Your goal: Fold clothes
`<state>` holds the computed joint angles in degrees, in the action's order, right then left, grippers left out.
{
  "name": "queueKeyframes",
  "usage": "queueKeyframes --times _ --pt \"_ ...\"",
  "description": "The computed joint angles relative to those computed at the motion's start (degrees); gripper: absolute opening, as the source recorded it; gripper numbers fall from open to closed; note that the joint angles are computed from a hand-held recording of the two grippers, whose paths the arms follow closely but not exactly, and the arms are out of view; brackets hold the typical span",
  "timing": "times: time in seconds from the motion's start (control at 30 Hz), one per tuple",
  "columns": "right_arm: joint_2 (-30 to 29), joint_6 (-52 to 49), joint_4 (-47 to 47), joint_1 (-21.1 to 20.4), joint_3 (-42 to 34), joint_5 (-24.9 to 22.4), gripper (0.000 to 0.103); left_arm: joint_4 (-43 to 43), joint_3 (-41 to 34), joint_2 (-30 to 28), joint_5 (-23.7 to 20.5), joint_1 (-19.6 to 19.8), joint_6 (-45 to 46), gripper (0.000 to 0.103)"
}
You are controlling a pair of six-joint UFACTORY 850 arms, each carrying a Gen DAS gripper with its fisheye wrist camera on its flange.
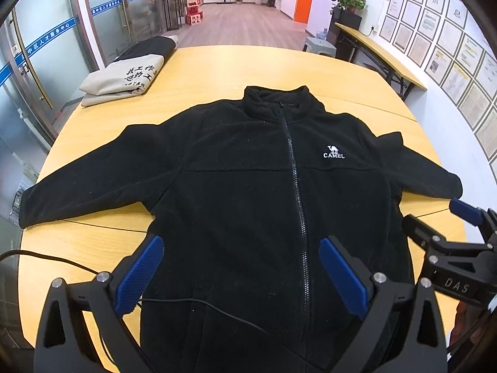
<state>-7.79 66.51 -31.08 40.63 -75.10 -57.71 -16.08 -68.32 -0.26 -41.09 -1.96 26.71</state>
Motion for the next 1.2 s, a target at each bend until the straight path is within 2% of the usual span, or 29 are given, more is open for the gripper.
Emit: queueKeyframes --times 0.3,0.43,0.57,0.67,0.7,0.77,0.87,0.93,1.1,1.2 --pt "-0.9 0.1 -1.0 0.9 -0.9 -0.4 0.103 4.4 -0.4 -1.2 0.0 -0.9 -2.6 0.103" --pt "0.2 2.3 -4.1 1.8 -0.1 -1.1 0.103 2.4 -1.0 -2.7 0.4 -1.3 0.2 0.103" --pt "6.1 12.8 -16.8 3.0 8.1 -0.2 0.103 -3.9 -1.9 -6.2 3.3 -4.8 8.5 0.103" --pt "12.6 18.8 -22.4 -0.4 17.9 2.1 0.103 -9.8 -3.8 -10.3 5.2 -8.5 15.9 0.103" --pt "15.2 20.4 -23.1 -3.1 21.6 3.7 0.103 -12.4 -4.8 -12.1 5.8 -10.2 18.7 0.103" --pt "19.7 22.8 -24.7 -9.3 28.3 7.3 0.103 -18.3 -6.9 -15.2 9.9 -14.2 24.4 0.103" --pt "25.4 24.0 -28.1 -20.8 35.7 13.4 0.103 -25.2 -11.7 -21.1 11.0 -19.1 27.6 0.103" --pt "27.9 23.3 -30.2 -29.0 39.0 18.1 0.103 -26.8 -15.2 -24.9 10.6 -22.2 27.1 0.103" --pt "27.4 13.4 -25.1 -51.0 42.3 34.2 0.103 -26.8 -22.0 -33.2 11.7 -27.9 27.3 0.103" --pt "24.9 4.2 -16.2 -61.0 42.1 41.6 0.102 -25.0 -25.5 -36.9 11.8 -30.0 26.7 0.103"
